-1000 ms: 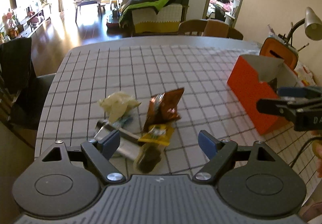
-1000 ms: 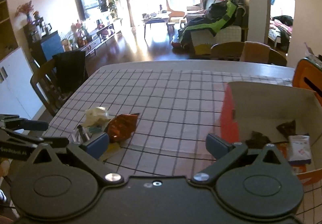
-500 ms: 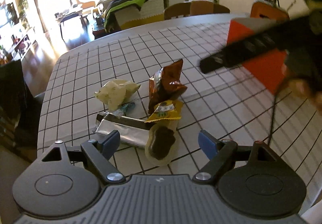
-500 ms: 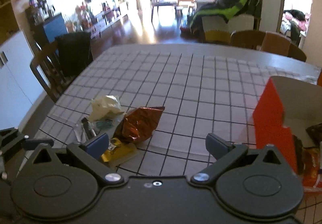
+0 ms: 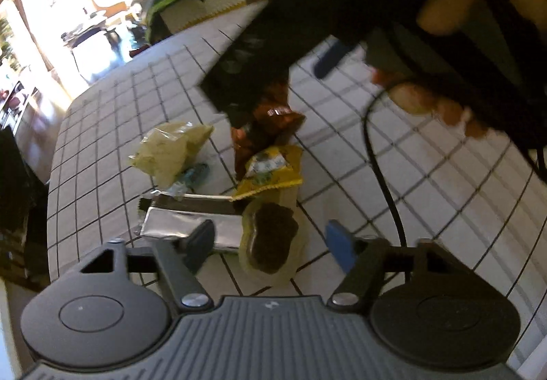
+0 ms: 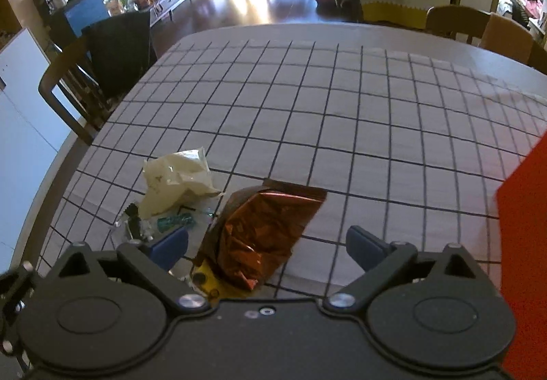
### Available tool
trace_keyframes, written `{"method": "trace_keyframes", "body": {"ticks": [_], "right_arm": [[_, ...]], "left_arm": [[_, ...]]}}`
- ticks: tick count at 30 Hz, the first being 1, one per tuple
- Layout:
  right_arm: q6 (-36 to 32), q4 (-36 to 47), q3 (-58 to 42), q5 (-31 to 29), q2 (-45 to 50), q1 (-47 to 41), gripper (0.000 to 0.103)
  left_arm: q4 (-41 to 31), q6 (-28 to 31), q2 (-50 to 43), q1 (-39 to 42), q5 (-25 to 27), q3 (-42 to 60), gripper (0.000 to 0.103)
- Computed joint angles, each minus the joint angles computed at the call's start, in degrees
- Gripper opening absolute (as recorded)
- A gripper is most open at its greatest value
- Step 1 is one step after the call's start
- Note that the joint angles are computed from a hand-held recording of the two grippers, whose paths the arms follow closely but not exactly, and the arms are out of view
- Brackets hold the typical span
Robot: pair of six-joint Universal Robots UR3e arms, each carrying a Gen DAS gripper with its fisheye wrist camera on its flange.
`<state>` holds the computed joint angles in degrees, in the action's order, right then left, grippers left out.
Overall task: Organize snacks
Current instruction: 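Grasp the red chip bag with the right gripper while the left gripper grasps the clear cup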
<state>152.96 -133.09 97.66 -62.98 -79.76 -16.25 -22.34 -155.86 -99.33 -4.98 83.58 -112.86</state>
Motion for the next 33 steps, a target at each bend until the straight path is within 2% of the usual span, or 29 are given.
{"method": "trace_keyframes", "body": {"ticks": [3, 9, 12, 15, 19, 25, 33], "right_arm": [[1.0, 0.5, -2.3, -1.6, 2.3, 1.6, 0.097], [2.8, 2.0, -6.0, -4.0, 5.9, 3.6, 0.092], [3.5, 1.8, -6.7, -4.3, 6.8, 3.9, 0.087], [3.5, 2.6, -7.2, -3.2, 7.4, 3.7, 0.078], [3.6, 2.8, -6.7, -1.3, 7.3, 2.6, 0.062], [2.8, 2.7, -4.1, 2.2, 5.3, -0.2, 0.051], [2.1, 2.8, 1.1, 4.7, 0.0, -4.4, 0.046]], "left_arm": [[-0.4, 1.5, -2.3, -1.6, 2.9, 1.7, 0.056], [0.1, 4.1, -5.2, -3.5, 5.6, 3.6, 0.052], [1.4, 4.6, -5.6, -3.9, 5.8, 3.3, 0.049], [2.7, 4.8, -6.0, -4.1, 6.3, 2.9, 0.045], [3.1, 4.3, -5.1, -3.4, 5.0, 1.7, 0.041], [0.0, 1.8, -2.5, -0.5, 0.6, 1.3, 0.04], [-4.9, -0.1, 0.1, 3.7, -5.2, 1.6, 0.04]]}}
